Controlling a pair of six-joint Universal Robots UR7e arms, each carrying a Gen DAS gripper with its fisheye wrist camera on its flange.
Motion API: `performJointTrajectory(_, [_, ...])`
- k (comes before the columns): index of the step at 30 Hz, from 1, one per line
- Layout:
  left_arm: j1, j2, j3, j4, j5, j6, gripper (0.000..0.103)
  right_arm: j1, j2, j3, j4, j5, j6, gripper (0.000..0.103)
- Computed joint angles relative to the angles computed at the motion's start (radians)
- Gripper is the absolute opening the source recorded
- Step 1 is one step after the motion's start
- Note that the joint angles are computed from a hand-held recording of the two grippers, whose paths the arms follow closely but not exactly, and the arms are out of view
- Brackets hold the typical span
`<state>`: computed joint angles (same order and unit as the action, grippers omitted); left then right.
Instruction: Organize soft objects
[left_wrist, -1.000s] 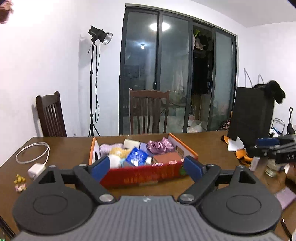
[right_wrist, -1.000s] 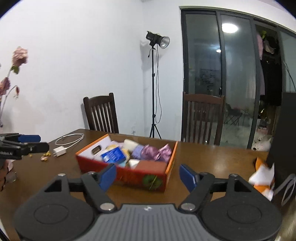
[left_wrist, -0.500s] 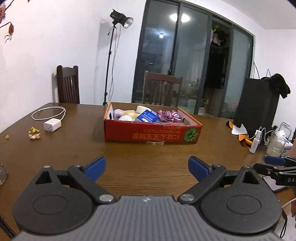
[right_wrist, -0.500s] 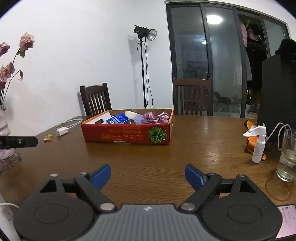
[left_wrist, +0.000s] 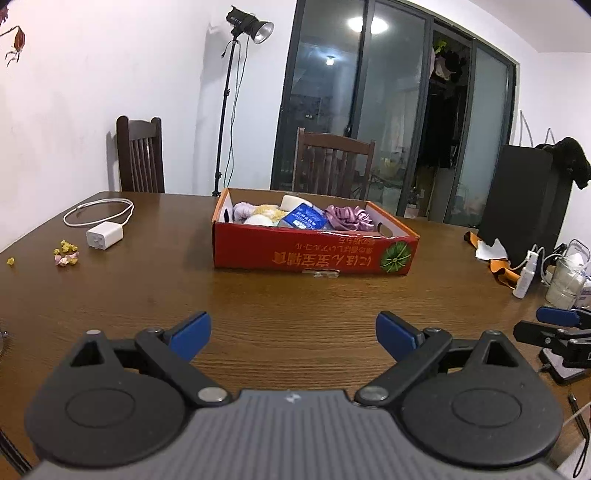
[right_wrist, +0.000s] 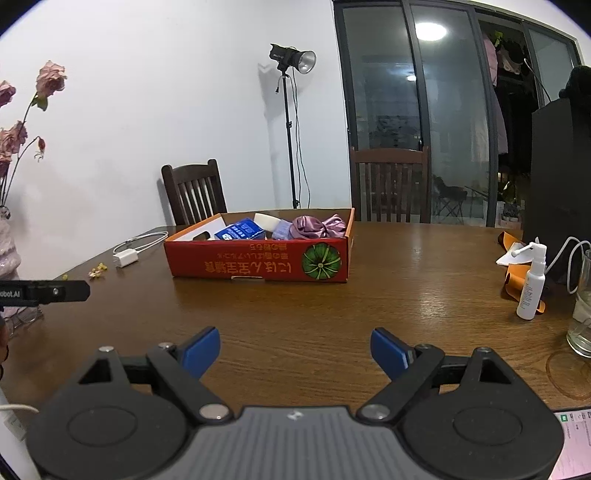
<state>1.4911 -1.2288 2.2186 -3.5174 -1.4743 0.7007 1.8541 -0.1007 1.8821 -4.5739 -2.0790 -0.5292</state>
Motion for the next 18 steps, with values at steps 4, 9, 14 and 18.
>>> performJointTrajectory(4, [0.005, 0.031, -0.028, -0.008, 0.019, 0.002, 0.098, -0.011, -0.009, -0.015, 0.035, 0.001, 0.0, 0.089])
performJointTrajectory(9, [0.01, 0.084, -0.078, -0.056, 0.069, 0.008, 0.099, -0.025, -0.02, -0.049, 0.082, -0.02, 0.005, 0.09])
performJointTrajectory(14, [0.024, 0.135, -0.161, -0.075, 0.119, -0.012, 0.103, -0.047, -0.035, -0.087, 0.128, -0.041, 0.02, 0.096])
performJointTrajectory(18, [0.034, 0.185, -0.245, -0.082, 0.162, 0.007, 0.103, -0.067, -0.05, -0.128, 0.195, -0.054, 0.023, 0.096])
